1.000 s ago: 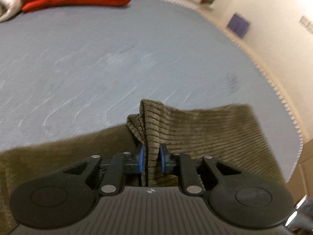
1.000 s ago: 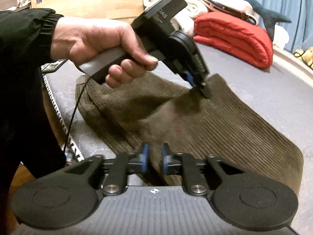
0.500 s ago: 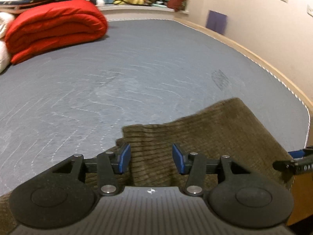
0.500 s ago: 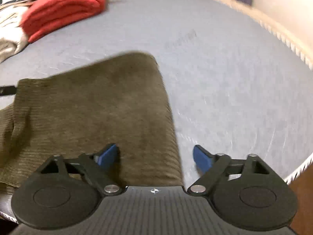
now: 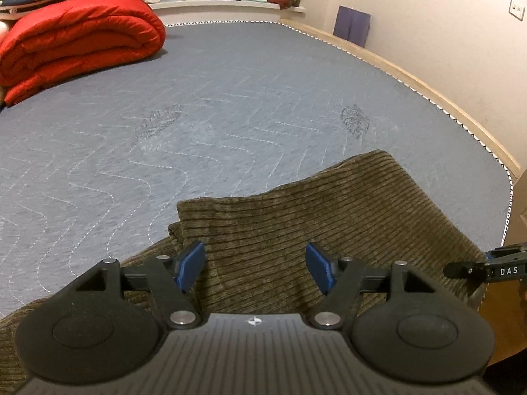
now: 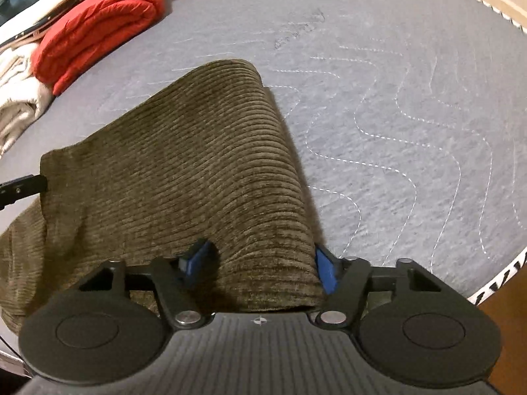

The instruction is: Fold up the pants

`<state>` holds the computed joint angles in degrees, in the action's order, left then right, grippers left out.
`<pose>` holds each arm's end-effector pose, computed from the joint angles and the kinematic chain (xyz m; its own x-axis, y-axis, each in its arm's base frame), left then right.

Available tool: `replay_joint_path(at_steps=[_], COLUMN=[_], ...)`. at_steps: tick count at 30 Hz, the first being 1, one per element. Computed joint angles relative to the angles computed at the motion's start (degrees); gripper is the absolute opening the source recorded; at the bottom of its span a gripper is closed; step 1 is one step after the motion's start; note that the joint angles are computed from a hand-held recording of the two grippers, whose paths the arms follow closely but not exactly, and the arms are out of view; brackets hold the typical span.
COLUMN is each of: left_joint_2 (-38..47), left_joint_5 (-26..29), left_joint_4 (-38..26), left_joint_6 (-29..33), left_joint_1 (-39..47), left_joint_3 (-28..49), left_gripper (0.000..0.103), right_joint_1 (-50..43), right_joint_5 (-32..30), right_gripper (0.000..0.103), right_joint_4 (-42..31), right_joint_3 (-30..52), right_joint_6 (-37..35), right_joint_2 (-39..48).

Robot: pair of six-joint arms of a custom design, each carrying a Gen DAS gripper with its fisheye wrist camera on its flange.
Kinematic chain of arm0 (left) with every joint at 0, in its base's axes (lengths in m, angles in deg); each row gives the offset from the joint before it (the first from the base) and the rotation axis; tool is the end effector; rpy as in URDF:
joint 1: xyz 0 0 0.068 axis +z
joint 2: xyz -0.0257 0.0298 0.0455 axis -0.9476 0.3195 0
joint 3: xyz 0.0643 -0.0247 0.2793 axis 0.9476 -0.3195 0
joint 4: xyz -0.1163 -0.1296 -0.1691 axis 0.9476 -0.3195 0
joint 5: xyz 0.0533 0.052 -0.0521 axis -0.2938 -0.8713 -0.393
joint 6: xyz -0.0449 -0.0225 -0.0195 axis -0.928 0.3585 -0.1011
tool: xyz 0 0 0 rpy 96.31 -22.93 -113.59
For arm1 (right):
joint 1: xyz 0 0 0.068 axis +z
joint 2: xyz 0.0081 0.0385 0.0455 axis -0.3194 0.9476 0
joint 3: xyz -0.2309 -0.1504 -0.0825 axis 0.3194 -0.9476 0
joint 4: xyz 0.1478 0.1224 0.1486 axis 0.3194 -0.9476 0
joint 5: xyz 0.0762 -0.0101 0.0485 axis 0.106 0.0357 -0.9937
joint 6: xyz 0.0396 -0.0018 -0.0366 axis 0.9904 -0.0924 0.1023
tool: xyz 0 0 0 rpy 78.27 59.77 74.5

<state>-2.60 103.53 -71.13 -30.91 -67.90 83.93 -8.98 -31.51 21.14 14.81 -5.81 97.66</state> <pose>0.2309 0.0018 0.1385 -0.7116 0.2074 -0.6713 0.3563 0.9300 -0.0904 0.2020 0.0392 0.1398 -0.8426 0.2218 -0.4907 0.0696 0.9484 0.3093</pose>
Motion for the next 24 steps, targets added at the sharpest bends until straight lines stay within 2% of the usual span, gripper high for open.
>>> replay_joint_path(at_steps=[1,3,6,10,12,14,16,18,21,22,23,24], left_joint_2=[-0.13,-0.48,-1.32,-3.21,-4.69,-7.19,-10.89,-13.86,-13.07,-11.9,-11.9,-13.15], left_joint_5=[-0.03,-0.22,0.15,1.64,4.26,9.34,16.09,23.84,33.3,34.02,32.46,28.38], left_joint_4=[-0.02,-0.09,-0.22,-1.61,-3.0,-5.43,-7.99,-11.29,-21.4,-24.89,-25.72,-23.9], left_joint_6=[-0.01,-0.32,-0.9,-1.78,-2.24,-2.83,-3.37,-2.89,1.9,4.23,4.87,3.29], left_joint_1=[-0.02,-0.42,-0.57,-0.69,0.16,2.26,5.14,8.38,11.33,11.17,10.5,9.37], left_joint_3=[-0.05,-0.12,-0.42,-0.37,-0.15,0.27,0.53,1.2,4.75,6.09,6.14,5.04], left_gripper=[0.073,0.073,0.073,0.073,0.076,0.083,0.095,0.103,0.103,0.103,0.103,0.103], right_joint_1=[0.57,3.15,9.73,19.72,26.95,35.52,44.13,50.54,57.79,59.4,60.93,62.16], right_joint_5=[0.56,2.57,8.86,17.02,23.35,31.14,38.7,43.24,48.25,48.97,49.78,50.18], right_gripper=[0.044,0.032,0.026,0.025,0.024,0.024,0.024,0.024,0.024,0.024,0.024,0.024], right_joint_4=[0.57,-0.07,-0.16,-1.52,-2.09,-2.21,-1.42,0.5,3.77,4.99,4.51,5.44], right_joint_3=[-0.23,-0.44,-0.56,0.01,0.63,2.01,3.41,4.85,6.84,7.59,8.42,9.0], right_joint_6=[-0.04,-0.57,-2.04,-3.26,-4.56,-7.42,-10.23,-13.75,-18.85,-20.34,-21.06,-22.17], right_joint_2=[-0.32,-3.33,-7.65,-13.8,-16.4,-16.54,-14.21,-11.03,-5.78,-3.8,-3.22,-1.66])
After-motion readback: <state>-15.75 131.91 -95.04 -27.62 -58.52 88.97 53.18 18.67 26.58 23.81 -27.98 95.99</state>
